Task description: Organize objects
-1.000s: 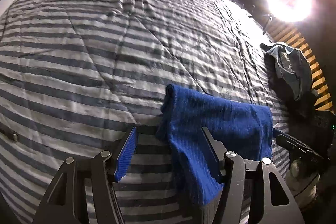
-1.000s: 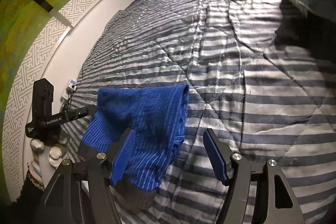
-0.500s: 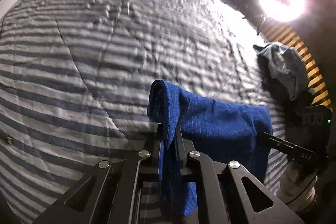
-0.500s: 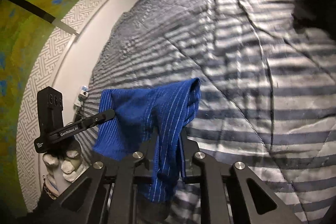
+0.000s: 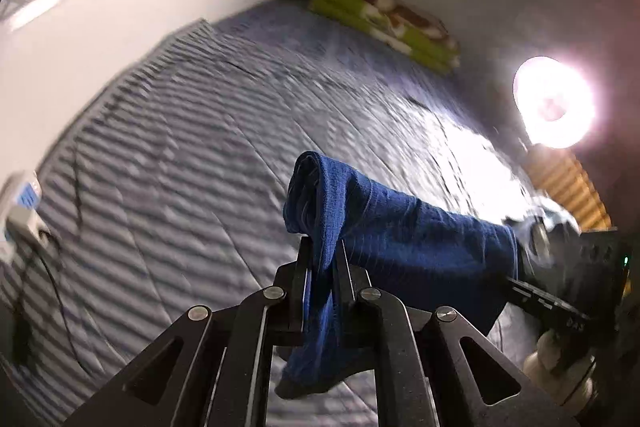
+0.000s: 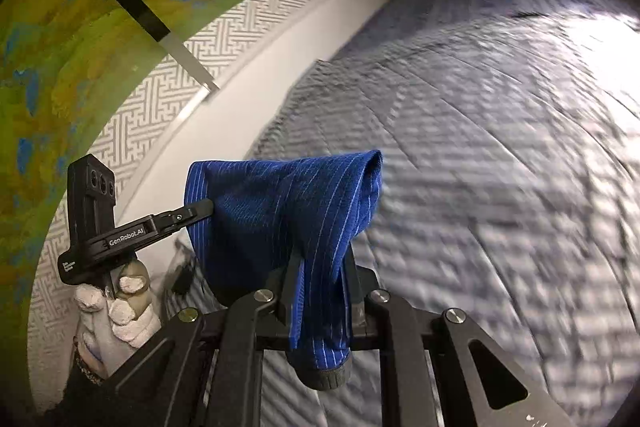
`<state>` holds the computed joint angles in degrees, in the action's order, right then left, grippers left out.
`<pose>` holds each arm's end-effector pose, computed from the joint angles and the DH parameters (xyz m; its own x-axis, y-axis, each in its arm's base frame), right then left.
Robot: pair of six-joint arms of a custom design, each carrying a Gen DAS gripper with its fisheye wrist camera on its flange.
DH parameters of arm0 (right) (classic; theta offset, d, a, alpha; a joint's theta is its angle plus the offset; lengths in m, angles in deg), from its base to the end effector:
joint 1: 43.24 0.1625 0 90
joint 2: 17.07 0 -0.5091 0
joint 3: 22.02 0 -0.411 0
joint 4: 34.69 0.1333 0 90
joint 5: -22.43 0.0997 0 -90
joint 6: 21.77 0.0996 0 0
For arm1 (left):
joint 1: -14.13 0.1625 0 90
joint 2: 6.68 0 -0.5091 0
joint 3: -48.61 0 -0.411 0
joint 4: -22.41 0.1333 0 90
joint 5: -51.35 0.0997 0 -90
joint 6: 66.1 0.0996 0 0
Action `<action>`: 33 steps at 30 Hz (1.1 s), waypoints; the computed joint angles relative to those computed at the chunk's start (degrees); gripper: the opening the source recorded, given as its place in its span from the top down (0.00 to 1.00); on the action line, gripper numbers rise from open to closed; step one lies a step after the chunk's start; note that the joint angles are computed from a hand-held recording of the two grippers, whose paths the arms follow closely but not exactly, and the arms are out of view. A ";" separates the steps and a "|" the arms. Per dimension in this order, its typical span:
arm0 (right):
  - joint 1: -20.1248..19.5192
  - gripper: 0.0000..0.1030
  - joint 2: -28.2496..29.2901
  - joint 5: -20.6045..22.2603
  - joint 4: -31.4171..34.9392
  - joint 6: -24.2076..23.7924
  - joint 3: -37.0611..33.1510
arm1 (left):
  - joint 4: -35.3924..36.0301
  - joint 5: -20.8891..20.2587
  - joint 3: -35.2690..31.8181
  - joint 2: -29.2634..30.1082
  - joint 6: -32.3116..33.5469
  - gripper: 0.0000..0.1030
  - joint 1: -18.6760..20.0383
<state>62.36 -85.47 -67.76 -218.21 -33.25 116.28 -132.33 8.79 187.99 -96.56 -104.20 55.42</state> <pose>0.2518 -0.4072 0.1986 -0.8952 -0.4379 0.0827 -0.4332 0.8116 -0.3920 -0.1506 -0.4073 0.3203 -0.9130 -0.0935 -0.3971 0.2053 0.7358 -0.6454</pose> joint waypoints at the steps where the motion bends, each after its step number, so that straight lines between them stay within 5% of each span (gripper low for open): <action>1: 0.81 0.87 2.38 -0.09 -0.73 0.31 -1.99 | -0.97 0.34 -1.27 -0.02 2.44 0.93 1.92; 10: 3.61 0.87 22.41 -1.31 -2.45 -0.96 -21.03 | -12.91 1.25 -14.17 7.48 25.38 0.93 18.61; 20: 1.80 0.87 34.97 -4.91 0.40 -2.12 -34.53 | -20.33 -4.10 -27.66 20.54 36.62 0.93 33.00; 24: 1.02 0.85 37.91 -7.64 2.97 -1.98 -38.59 | -19.76 -3.73 -31.91 24.93 36.79 0.89 36.07; 27: 0.34 0.71 38.16 -7.95 5.30 0.17 -39.65 | -16.50 -2.63 -34.21 26.41 33.03 0.79 37.41; 30: 0.20 0.67 37.23 -8.76 1.29 0.97 -37.70 | -22.27 1.06 -32.46 25.88 35.27 0.78 36.23; 33: 1.87 0.67 36.15 -11.20 -7.48 -3.22 -33.77 | -25.28 2.60 -30.37 24.65 38.23 0.78 34.62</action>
